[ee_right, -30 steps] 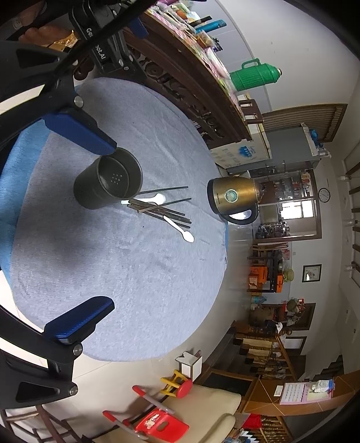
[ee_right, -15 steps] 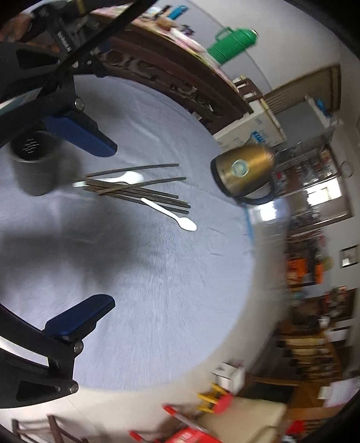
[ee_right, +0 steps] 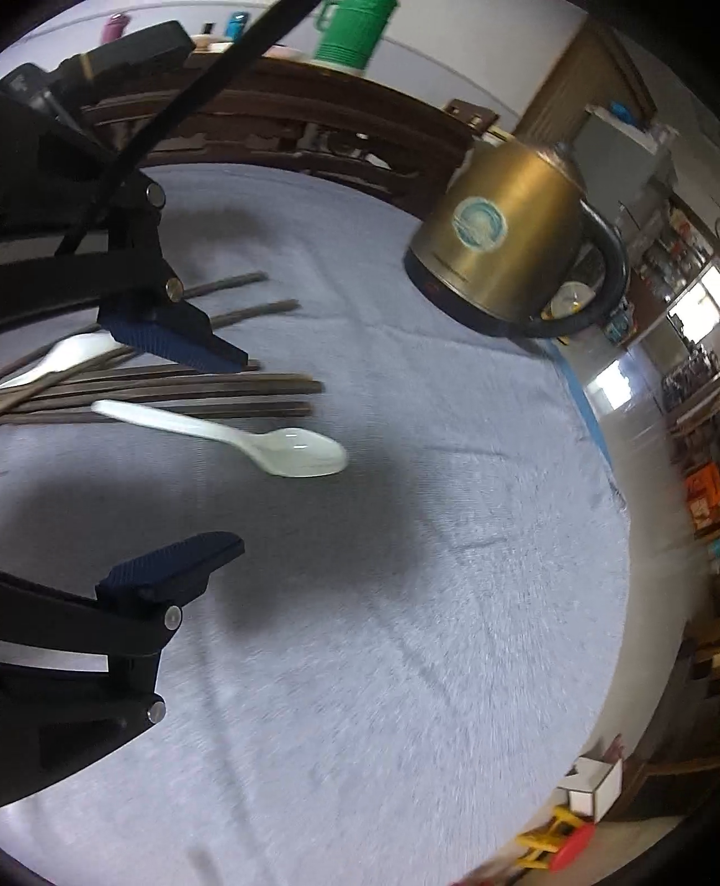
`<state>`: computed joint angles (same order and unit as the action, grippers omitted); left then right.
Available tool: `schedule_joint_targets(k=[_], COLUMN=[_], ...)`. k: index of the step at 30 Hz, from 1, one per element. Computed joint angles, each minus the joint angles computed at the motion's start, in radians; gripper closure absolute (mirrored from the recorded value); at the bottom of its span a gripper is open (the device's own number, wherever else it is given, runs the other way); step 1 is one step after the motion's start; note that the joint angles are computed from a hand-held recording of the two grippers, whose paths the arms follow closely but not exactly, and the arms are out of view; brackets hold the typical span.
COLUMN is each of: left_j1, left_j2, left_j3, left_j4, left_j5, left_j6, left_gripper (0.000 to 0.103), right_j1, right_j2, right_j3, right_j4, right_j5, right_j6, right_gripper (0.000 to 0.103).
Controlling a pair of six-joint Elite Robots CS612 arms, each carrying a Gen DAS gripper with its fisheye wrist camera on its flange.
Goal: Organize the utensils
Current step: 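Grasp a dark chopstick with the left tool while the right tool grasps a white spoon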
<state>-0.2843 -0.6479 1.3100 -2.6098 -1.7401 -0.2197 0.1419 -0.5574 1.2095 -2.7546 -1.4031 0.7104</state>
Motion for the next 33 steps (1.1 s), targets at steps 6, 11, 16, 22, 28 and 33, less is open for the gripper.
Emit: schedule_joint_targets(k=[6, 11, 16, 22, 28, 33], left_j1=[-0.012, -0.014, -0.01, 0.001, 0.016, 0.015], left_j2=[0.061, 0.09, 0.092, 0.041, -0.076, -0.186], left_j3=[-0.109, -0.151, -0.148, -0.056, 0.126, 0.296], left_j4=[0.093, 0.135, 0.112, -0.037, -0.256, -0.492], left_j5=[-0.006, -0.009, -0.013, -0.023, -0.033, -0.057], left_j6=[-0.005, -0.016, 0.008, 0.042, 0.093, 0.088], left_gripper=[0.045, 0.075, 0.096, 0.097, 0.098, 0.098], right_j1=[0.0, 0.009, 0.015, 0.02, 0.043, 0.096], right_j2=[0.061, 0.096, 0.106, 0.033, -0.072, -0.149], right_j3=[-0.122, -0.19, -0.202, -0.06, 0.127, 0.279], right_j4=[0.095, 0.163, 0.155, -0.033, -0.288, -0.563], right_j5=[-0.021, -0.065, -0.073, -0.093, -0.148, -0.247], right_j6=[0.017, -0.013, -0.047, -0.081, -0.114, -0.174], right_gripper=[0.046, 0.069, 0.099, 0.1, 0.1, 0.1])
